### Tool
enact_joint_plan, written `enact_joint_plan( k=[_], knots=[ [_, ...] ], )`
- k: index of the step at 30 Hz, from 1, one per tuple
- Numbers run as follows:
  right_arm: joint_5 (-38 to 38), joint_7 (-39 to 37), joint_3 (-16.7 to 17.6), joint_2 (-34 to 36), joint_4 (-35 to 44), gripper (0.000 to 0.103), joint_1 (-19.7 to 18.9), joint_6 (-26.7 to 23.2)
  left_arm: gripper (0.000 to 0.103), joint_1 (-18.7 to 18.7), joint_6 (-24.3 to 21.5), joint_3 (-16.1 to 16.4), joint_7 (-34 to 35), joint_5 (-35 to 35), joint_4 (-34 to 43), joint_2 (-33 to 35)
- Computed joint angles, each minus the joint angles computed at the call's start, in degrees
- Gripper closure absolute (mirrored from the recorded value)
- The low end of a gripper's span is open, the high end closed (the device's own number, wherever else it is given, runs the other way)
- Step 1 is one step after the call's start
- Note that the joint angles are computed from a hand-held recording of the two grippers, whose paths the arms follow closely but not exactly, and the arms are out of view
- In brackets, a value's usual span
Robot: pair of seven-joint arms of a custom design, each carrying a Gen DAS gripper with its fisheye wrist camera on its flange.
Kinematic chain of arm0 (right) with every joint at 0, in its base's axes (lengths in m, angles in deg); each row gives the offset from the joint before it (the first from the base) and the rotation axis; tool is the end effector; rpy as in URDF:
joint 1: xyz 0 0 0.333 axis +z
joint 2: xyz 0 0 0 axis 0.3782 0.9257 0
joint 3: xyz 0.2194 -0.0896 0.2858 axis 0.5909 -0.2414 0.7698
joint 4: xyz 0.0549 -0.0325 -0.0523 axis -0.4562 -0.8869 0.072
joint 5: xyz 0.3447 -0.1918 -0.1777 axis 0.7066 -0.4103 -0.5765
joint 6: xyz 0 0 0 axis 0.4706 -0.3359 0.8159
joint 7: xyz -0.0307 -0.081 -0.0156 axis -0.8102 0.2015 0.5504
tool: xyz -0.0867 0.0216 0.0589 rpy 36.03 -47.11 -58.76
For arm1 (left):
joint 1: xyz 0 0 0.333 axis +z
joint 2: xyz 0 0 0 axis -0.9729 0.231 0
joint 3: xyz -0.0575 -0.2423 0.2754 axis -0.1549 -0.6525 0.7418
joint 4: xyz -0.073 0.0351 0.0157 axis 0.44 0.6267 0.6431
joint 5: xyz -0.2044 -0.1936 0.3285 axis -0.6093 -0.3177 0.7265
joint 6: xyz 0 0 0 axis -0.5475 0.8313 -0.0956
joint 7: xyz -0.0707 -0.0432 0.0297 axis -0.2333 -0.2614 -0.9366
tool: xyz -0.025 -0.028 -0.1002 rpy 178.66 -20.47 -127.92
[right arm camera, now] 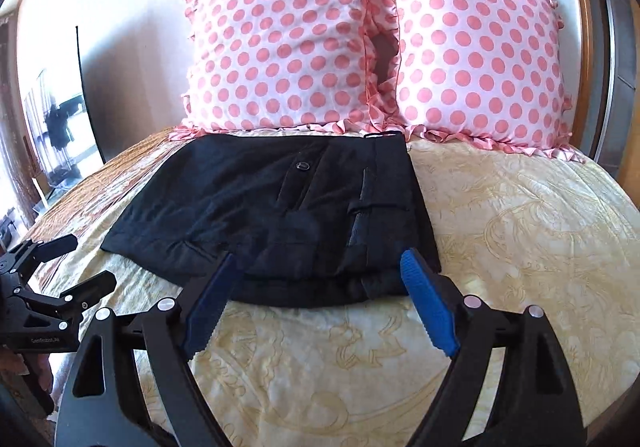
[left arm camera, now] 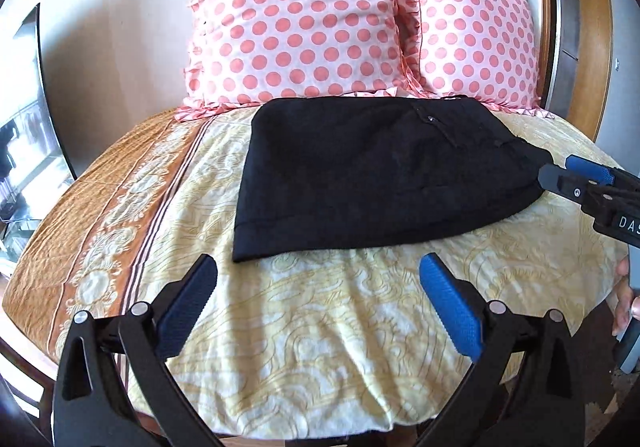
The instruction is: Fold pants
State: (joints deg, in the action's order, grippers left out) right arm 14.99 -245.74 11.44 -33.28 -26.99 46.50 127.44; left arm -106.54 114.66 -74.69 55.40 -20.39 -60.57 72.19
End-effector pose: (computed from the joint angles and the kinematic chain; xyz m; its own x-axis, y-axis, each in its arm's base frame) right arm 0.5724 0.3191 0.4906 -0.3399 -0.9374 -0.0757 -0.5454 0.2620 -0.7962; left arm 0.6293 -0.4570 0.4255 -0.5128 -0.8569 -0.0522 -0.4678 0.3299 -0.8200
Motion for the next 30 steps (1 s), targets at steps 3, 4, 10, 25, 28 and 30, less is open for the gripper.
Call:
enact_joint_plan(
  k=[3,4,10,25,28,30],
  knots=[
    [-0.32,2.65,0.55,0.1,-0.68,0.018,0.93,-1.18,0.002,-0.55,0.39,0.84,-2.37,0.97,-2.64,-1.49],
    [-0.07,3.24,0.72,0.16,-0.86,0.018,1.2,-1.57,0.002,1.23,0.45,-1.31,-0.92,-0.6,-3.48,-1.69],
    [0.3,2.85,1.33,1.34,-0.03,0.018,2.86,-4.4,0.002,-1.77,0.12,1.87,-4.24,0.99,-4.59,-2.24],
    [1.75,2.36,0.71,4.84,2.42,0.001,5.28,-5.81,0.002,1.09,-2.82,-2.48,-1.11,-1.74,-1.37,0.67],
    [2.08,1.55,0.53,5.38,2.54,0.001,5.64,-6.45,0.002,-1.17,-0.39,0.99,-5.19,1.41,-1.6,0.61],
    [2.12,2.01,0.42,5.14,2.28,0.001,5.71,-6.21,0.002,-2.64,0.89,3.15,-7.74,3.25,-1.65,0.63]
  ],
)
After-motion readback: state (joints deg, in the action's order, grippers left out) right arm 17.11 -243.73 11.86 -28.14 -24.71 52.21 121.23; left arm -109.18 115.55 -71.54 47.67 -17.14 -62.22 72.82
